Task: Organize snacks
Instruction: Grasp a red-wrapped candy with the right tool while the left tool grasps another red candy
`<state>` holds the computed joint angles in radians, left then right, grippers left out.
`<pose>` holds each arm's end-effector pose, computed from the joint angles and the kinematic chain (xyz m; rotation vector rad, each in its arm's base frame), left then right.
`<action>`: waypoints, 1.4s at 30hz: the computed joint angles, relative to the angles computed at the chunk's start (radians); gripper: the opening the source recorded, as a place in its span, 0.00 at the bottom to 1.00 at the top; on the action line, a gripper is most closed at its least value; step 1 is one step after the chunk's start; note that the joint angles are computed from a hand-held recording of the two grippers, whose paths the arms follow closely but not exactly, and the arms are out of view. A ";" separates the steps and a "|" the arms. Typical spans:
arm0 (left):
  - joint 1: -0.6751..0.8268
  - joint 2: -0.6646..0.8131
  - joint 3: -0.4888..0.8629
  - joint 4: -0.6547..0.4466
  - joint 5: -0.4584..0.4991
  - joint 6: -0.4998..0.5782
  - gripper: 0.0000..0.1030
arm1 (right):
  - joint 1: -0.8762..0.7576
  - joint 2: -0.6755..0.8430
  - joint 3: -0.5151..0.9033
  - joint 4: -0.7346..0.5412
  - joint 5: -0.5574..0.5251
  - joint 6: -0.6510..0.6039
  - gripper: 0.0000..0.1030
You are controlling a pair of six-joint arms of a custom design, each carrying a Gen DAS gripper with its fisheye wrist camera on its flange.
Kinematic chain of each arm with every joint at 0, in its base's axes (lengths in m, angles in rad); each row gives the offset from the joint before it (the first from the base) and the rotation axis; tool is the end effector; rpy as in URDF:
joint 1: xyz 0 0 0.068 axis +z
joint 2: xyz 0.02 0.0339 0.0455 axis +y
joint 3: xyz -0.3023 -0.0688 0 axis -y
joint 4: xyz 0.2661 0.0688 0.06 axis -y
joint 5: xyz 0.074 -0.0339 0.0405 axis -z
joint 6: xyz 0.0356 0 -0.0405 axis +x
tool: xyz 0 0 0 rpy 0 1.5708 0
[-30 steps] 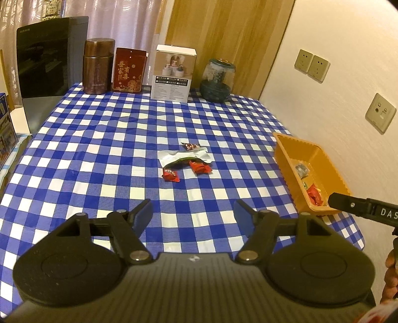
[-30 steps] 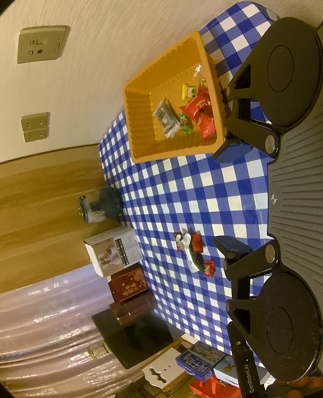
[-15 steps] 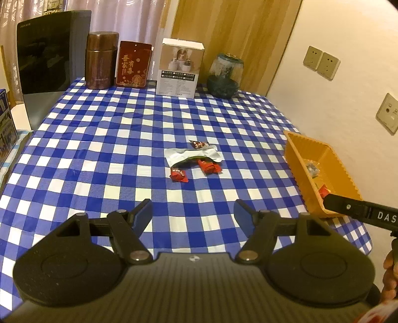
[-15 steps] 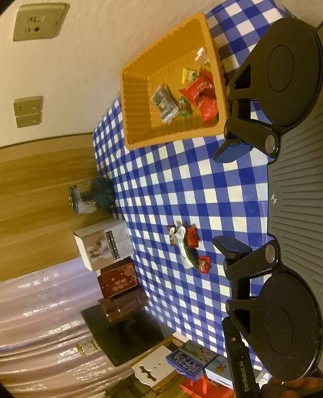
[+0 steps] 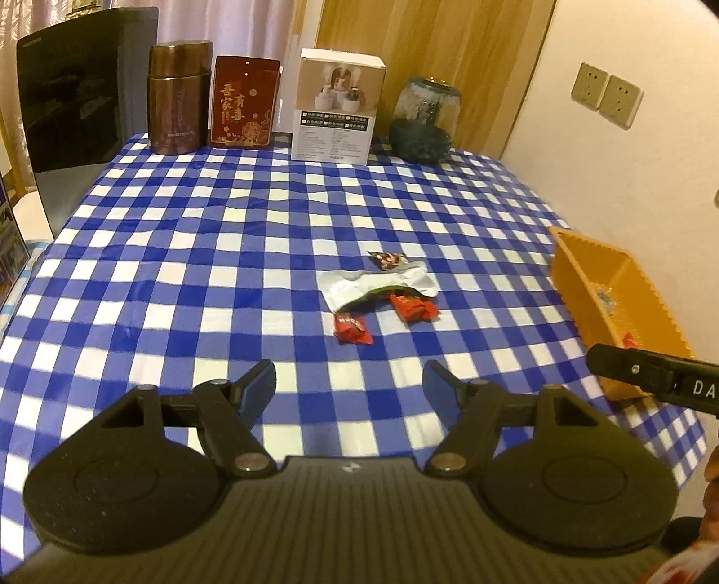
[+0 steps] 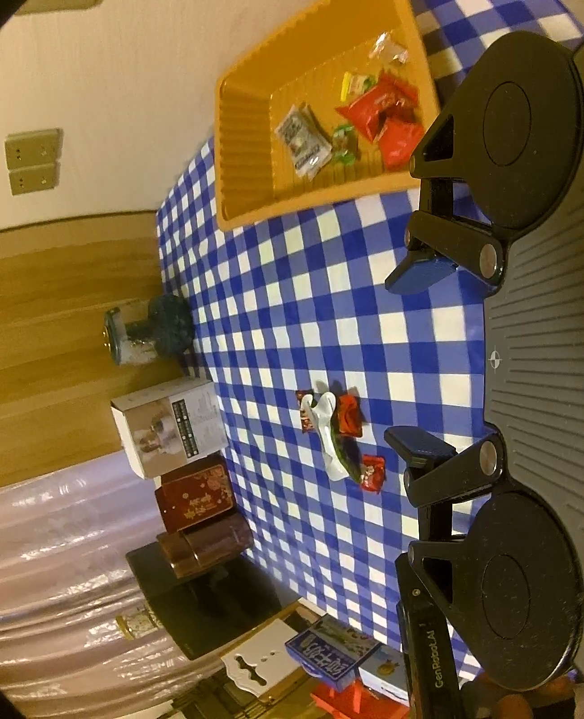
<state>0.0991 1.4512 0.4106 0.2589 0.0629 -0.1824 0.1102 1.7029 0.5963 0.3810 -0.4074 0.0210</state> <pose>0.2470 0.0223 0.1373 -0.2996 2.3343 -0.1148 0.3090 0.0484 0.1313 -0.3121 2.2598 0.5352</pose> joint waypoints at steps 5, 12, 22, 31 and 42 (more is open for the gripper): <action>0.033 0.140 0.045 0.090 0.019 0.070 0.66 | 0.041 0.114 0.065 0.053 0.017 0.016 0.63; 0.072 0.296 0.103 0.170 0.048 0.142 0.63 | 0.102 0.261 0.172 0.101 0.035 0.017 0.63; 0.132 0.445 0.160 0.249 0.091 0.142 0.63 | 0.177 0.451 0.343 0.114 0.040 -0.019 0.63; 0.167 0.487 0.181 0.260 0.117 0.118 0.63 | 0.209 0.564 0.467 0.095 0.057 0.008 0.63; 0.146 0.499 0.184 0.260 0.115 0.109 0.63 | 0.243 0.593 0.487 0.110 0.121 -0.039 0.41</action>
